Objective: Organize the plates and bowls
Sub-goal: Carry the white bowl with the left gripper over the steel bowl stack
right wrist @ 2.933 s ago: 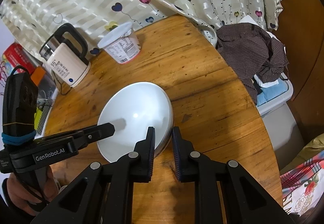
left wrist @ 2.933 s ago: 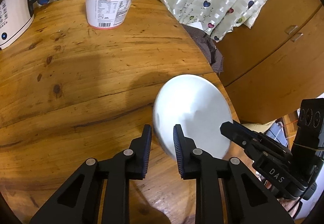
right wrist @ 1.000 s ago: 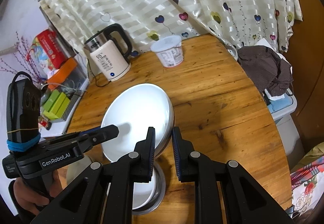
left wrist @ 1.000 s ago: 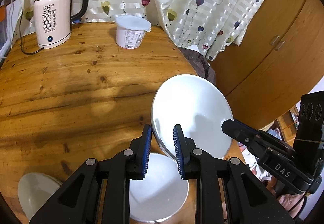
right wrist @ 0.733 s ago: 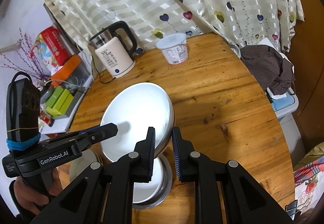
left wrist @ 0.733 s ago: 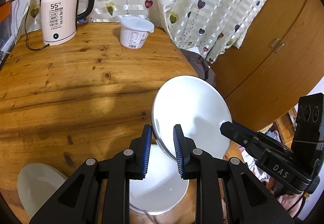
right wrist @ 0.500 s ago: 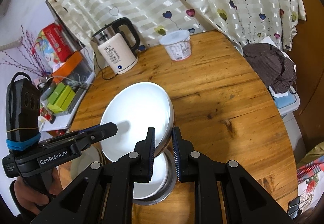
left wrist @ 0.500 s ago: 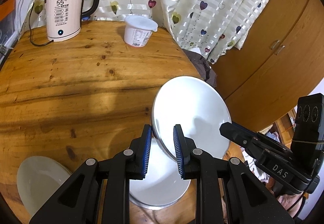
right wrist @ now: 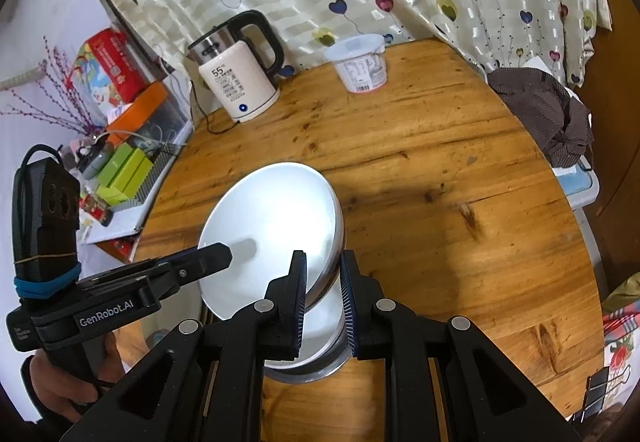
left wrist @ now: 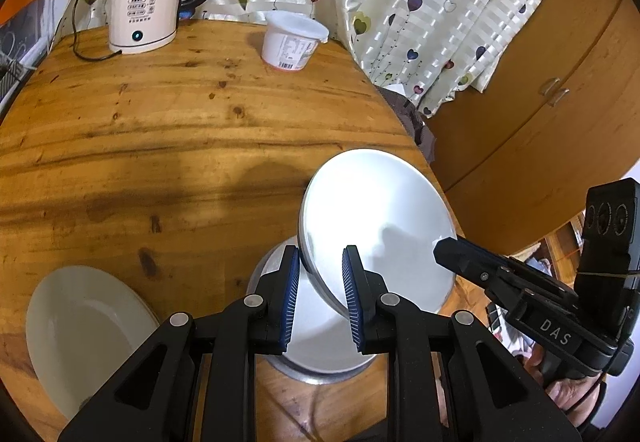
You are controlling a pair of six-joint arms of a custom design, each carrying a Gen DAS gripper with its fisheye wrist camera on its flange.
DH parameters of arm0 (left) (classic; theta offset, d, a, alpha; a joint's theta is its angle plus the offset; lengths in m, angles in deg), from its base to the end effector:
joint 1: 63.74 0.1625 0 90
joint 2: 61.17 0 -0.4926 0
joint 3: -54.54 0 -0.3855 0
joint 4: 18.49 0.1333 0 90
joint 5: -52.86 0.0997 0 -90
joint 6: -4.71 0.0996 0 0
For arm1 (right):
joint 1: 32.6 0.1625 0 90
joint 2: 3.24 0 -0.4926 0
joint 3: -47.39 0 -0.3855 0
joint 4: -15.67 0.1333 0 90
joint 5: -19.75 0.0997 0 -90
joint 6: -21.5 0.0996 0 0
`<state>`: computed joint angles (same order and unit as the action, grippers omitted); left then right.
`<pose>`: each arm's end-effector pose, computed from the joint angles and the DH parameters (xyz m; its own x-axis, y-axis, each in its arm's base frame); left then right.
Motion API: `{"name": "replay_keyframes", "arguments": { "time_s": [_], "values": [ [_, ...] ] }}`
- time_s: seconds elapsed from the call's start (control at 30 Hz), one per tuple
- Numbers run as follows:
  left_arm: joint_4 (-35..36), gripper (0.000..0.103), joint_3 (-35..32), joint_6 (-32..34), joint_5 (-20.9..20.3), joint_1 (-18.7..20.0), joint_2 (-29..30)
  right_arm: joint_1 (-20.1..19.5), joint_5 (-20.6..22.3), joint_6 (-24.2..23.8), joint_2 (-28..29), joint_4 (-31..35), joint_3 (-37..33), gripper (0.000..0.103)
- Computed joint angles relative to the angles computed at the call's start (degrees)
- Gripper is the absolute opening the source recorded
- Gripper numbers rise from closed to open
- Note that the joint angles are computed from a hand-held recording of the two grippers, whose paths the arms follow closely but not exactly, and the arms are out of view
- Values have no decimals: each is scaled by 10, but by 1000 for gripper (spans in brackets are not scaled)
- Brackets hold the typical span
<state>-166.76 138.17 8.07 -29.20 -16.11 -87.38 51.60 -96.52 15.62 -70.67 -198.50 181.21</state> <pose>-0.3973 -0.6537 -0.0419 -0.6924 0.7081 -0.1388 0.7157 0.6984 -0.0067 0.0410 -0.4788 0.3009 -0.8553 0.4064 0.3214 -0.0339 0.5751 -0.8174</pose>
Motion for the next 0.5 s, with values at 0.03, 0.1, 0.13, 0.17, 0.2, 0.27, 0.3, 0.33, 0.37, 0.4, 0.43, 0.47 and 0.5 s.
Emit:
{"name": "replay_keyframes", "arguments": {
  "time_s": [0.03, 0.1, 0.13, 0.17, 0.2, 0.27, 0.3, 0.33, 0.37, 0.4, 0.43, 0.47, 0.5],
  "values": [
    [-1, 23, 3, -1, 1, 0, -2, 1, 0, 0, 0, 1, 0, 16],
    [-3, 23, 9, -3, 1, 0, -4, 1, -1, 1, 1, 1, 2, 16],
    [-4, 23, 12, -3, 1, 1, -5, 1, 0, 1, 1, 1, 3, 16],
    [-4, 23, 13, -4, 1, 1, -6, 1, 1, 1, 1, 0, 4, 16],
    [-5, 23, 16, -4, 2, 1, -8, 1, 1, 2, 2, 0, 5, 16],
    [-5, 23, 21, -6, 3, 1, -10, 1, 3, 4, 3, 0, 9, 16],
    [-5, 23, 24, -7, 4, 2, -12, 1, 3, 5, 4, 0, 10, 16],
    [-5, 23, 26, -8, 5, 2, -12, 1, 4, 6, 5, 1, 10, 16],
    [-4, 23, 26, -10, 6, 2, -12, 0, 6, 7, 4, 2, 12, 16],
    [-2, 23, 27, -13, 8, 3, -13, -2, 8, 8, 5, 3, 13, 16],
    [-1, 23, 28, -14, 9, 3, -13, -3, 10, 10, 6, 6, 13, 16],
    [0, 23, 29, -15, 10, 3, -13, -4, 11, 11, 6, 7, 14, 16],
    [0, 23, 30, -16, 11, 3, -13, -6, 12, 12, 7, 9, 14, 16]
  ]
}}
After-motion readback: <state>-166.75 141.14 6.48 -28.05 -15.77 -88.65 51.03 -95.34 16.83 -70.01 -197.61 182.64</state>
